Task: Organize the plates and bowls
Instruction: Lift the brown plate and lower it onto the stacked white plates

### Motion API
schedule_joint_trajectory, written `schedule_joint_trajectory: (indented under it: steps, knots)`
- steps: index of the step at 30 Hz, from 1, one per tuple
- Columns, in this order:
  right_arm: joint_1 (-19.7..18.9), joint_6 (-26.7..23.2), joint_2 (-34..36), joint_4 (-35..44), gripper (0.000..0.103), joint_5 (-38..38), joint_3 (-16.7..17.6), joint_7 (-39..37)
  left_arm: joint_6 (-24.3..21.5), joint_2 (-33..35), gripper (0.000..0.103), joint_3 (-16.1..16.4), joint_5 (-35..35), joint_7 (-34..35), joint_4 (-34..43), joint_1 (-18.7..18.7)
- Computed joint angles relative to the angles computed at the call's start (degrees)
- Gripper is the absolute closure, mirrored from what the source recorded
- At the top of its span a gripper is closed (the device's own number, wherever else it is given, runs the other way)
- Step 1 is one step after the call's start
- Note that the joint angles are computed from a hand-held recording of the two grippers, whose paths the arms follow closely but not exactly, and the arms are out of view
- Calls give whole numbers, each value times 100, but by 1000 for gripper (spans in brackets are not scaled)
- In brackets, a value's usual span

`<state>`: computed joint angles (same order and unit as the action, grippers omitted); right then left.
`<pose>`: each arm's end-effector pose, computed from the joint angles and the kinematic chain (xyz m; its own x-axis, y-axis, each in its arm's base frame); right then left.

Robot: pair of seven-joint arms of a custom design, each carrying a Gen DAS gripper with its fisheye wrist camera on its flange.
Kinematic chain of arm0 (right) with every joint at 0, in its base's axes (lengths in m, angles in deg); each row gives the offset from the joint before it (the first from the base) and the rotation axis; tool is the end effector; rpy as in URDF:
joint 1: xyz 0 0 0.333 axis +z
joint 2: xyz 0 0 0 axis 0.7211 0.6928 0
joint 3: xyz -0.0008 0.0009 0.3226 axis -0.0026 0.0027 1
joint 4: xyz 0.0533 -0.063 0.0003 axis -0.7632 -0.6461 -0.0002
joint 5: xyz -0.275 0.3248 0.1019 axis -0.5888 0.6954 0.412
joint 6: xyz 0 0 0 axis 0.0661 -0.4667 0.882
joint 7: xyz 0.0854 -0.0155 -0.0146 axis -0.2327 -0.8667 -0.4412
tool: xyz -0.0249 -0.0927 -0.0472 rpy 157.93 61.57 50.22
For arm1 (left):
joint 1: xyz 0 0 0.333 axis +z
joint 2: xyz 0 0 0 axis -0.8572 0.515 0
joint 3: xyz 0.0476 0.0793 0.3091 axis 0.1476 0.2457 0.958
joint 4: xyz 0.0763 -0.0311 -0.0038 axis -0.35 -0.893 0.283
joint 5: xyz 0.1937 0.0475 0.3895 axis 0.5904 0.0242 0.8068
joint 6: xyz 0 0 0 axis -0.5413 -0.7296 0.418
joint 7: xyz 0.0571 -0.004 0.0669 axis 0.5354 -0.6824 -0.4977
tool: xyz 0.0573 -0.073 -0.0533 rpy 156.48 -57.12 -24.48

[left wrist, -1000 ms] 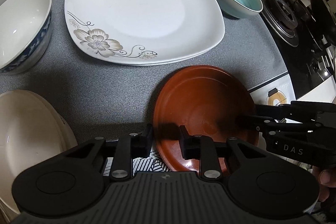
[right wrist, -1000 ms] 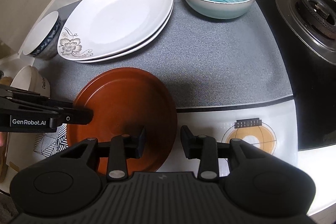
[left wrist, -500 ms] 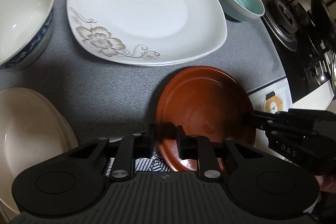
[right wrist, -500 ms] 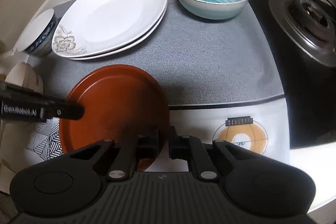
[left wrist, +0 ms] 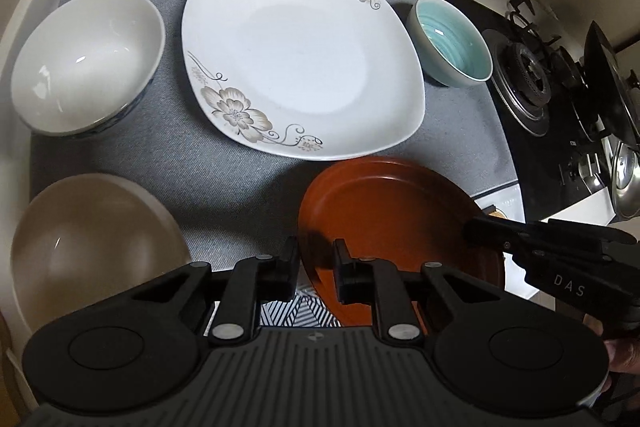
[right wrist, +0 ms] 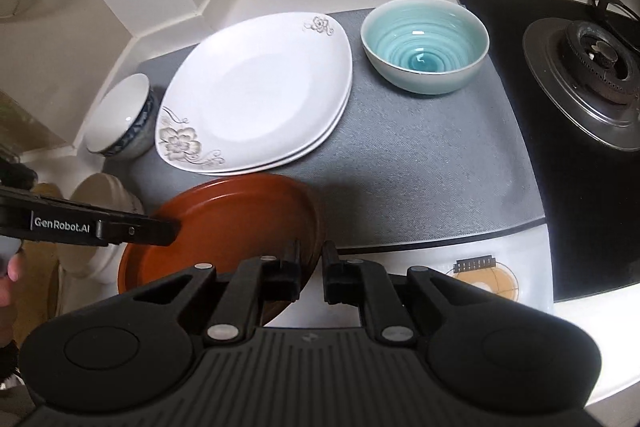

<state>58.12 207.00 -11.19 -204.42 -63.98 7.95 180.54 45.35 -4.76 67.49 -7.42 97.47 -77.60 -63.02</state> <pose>0.5176 0.1437 0.4190 -0.1907 -0.9284 -0.3189 -0.8655 0.3123 -0.3917 0.6365 -0.2027 0.4078 -0.4381 -0.8388 0.3232 -0.8936 0.3673 -0.2579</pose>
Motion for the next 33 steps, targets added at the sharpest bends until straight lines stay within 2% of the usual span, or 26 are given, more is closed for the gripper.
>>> schedule_joint_trajectory:
  steps: [5, 9, 13, 15, 20, 24, 26, 29, 33]
  knots:
    - [34, -136, -70, 42, 93, -75, 33, -22, -14, -133, 84, 37, -16, 30, -94, 11]
    - [-140, 127, -73, 48, 93, -516, 189, 411, -251, -34, 84, 51, -206, -5, 135, 72]
    - [-202, 351, 192, 300, 93, -748, 143, 495, 54, 137, 84, 39, -114, -95, 402, 30]
    - [-301, 432, 376, 498, 93, -1104, 169, 709, 193, 281, 84, 13, -55, -181, 603, 19]
    - [-264, 778, 934, 1055, 94, -1157, -38, 815, 633, 688, 84, -30, 351, -525, 1133, -41]
    - [-164, 893, 1434, 1611, 95, -1296, -224, 875, 697, 1094, 84, -48, 708, -978, 1693, -68]
    - [-64, 910, 1607, 1803, 95, -1619, -354, 1008, 730, 1248, 84, -96, 795, -1088, 1897, -41]
    - [-37, 1018, 1831, 1959, 98, -1376, -376, 614, 1083, 1457, 84, -3, 1313, -1411, 2068, -205]
    - [143, 884, 2086, 2147, 98, -1478, -585, 798, 862, 1834, 84, -10, 1680, -1858, 2479, -271]
